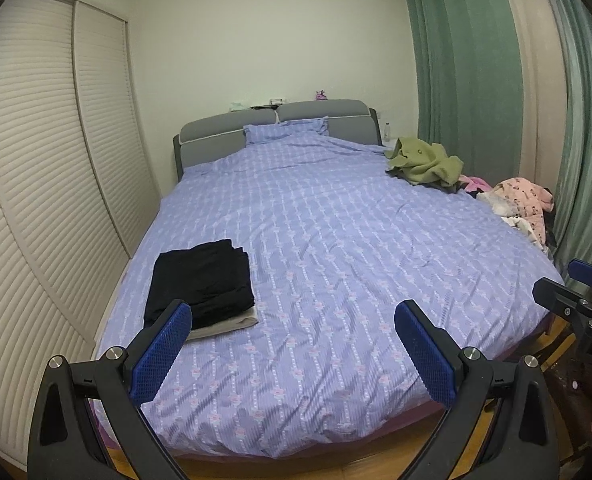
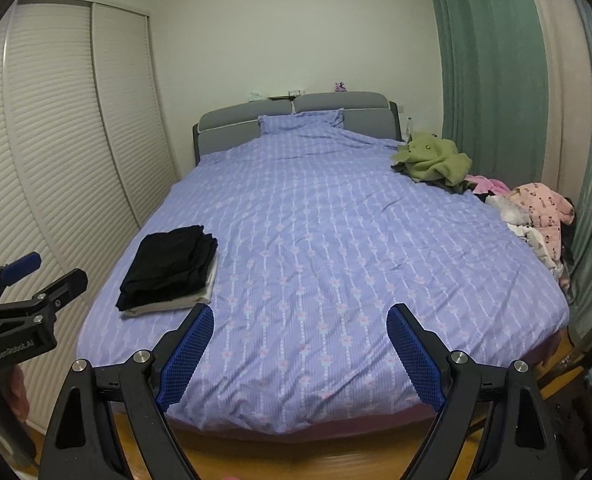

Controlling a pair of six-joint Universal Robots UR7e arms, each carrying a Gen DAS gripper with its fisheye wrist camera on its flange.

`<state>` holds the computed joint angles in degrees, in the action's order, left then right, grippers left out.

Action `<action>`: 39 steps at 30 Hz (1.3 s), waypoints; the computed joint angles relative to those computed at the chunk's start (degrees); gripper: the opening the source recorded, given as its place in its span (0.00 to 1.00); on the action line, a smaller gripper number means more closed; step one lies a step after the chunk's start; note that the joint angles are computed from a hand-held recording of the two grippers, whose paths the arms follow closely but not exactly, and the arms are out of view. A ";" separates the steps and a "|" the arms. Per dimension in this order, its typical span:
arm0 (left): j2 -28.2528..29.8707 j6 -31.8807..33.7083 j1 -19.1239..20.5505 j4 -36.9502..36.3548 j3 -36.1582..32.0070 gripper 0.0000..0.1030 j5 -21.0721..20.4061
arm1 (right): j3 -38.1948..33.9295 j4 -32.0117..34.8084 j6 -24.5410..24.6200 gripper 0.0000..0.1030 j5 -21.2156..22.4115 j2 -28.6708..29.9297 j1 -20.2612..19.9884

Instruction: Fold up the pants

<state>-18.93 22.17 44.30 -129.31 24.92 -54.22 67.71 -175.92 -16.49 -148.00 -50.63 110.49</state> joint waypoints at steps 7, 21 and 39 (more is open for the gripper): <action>-0.83 -0.27 -0.21 -0.82 1.80 1.00 -0.04 | 0.97 -0.76 -0.43 0.87 -0.56 -0.63 0.12; -2.81 -0.19 -0.76 -2.80 5.93 1.00 -0.40 | 1.80 -0.59 -0.08 0.87 -0.79 -1.36 0.03; -3.63 -2.44 -1.43 -3.06 8.08 1.00 0.06 | 3.86 -1.55 0.08 0.87 -1.63 -2.69 0.34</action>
